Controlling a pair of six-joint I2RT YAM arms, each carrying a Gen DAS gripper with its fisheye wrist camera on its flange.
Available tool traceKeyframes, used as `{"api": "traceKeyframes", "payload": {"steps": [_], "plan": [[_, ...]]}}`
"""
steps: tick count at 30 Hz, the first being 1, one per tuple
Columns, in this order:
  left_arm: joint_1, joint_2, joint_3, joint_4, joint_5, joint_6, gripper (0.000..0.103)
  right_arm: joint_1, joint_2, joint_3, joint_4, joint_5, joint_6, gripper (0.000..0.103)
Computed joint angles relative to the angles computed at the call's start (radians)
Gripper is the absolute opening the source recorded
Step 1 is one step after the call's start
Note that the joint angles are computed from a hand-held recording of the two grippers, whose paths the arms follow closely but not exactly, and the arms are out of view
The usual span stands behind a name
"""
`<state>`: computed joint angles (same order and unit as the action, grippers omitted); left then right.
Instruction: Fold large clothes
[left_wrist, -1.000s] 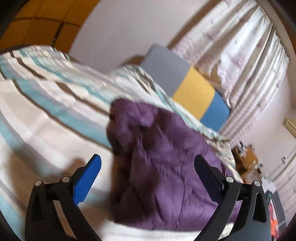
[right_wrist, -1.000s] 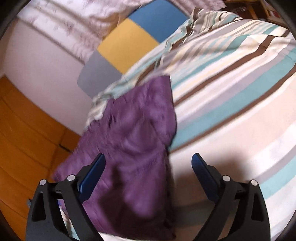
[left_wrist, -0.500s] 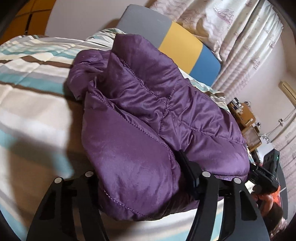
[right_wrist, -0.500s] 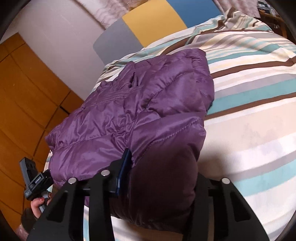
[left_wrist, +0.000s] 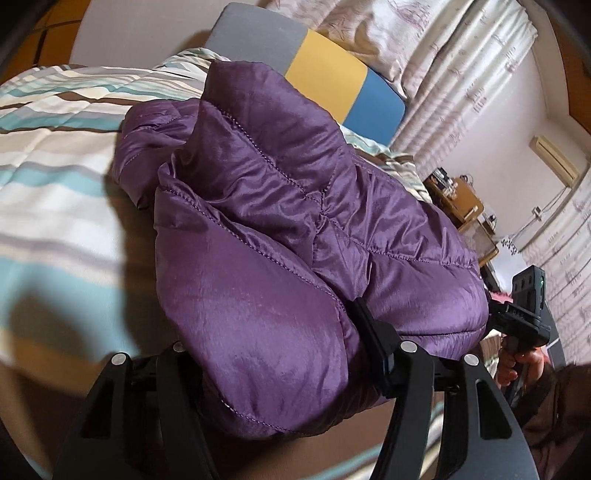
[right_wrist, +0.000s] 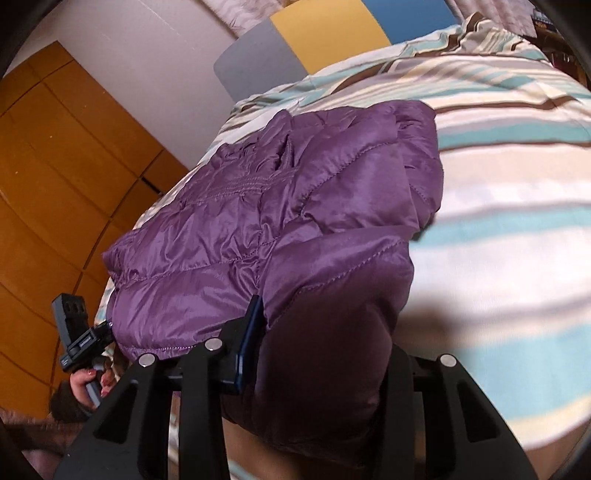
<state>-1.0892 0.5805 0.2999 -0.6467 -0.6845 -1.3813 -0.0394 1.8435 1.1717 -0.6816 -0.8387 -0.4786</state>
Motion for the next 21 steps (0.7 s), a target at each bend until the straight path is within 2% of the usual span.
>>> {"api": "traceKeyframes", "payload": {"steps": [3,5,6,8,10,14,17,20,21], "plan": [[-0.114,0.063,0.034,-0.066,-0.056,-0.115,0.063,-0.02,-0.03,-0.001,-0.073,0.018,-0.082,0.038],[-0.169,0.102,0.061,-0.121,-0.082,-0.186,0.075,-0.015,-0.048,-0.015,-0.069,0.04,-0.095,0.046],[-0.192,0.123,0.079,-0.164,-0.093,-0.229,0.078,-0.019,-0.055,-0.013,-0.065,0.061,-0.095,0.055],[-0.235,0.136,0.105,-0.231,-0.119,-0.295,0.079,0.02,-0.044,0.002,0.002,0.079,-0.011,0.058],[-0.264,0.146,0.142,-0.322,-0.141,-0.353,0.082,0.014,-0.039,0.012,0.024,0.086,0.024,0.064],[-0.276,0.149,0.189,-0.44,-0.184,-0.4,0.085,-0.004,-0.035,0.044,0.054,0.08,0.077,0.067],[-0.121,0.044,0.17,-0.369,-0.156,-0.205,0.089,0.038,-0.003,0.087,0.098,0.095,0.127,0.068],[0.185,-0.048,0.132,-0.186,-0.002,0.15,0.089,0.079,0.029,0.11,0.128,0.12,0.157,0.067],[0.255,-0.053,0.127,-0.15,0.045,0.21,0.089,0.099,0.044,0.119,0.144,0.134,0.171,0.058]]}}
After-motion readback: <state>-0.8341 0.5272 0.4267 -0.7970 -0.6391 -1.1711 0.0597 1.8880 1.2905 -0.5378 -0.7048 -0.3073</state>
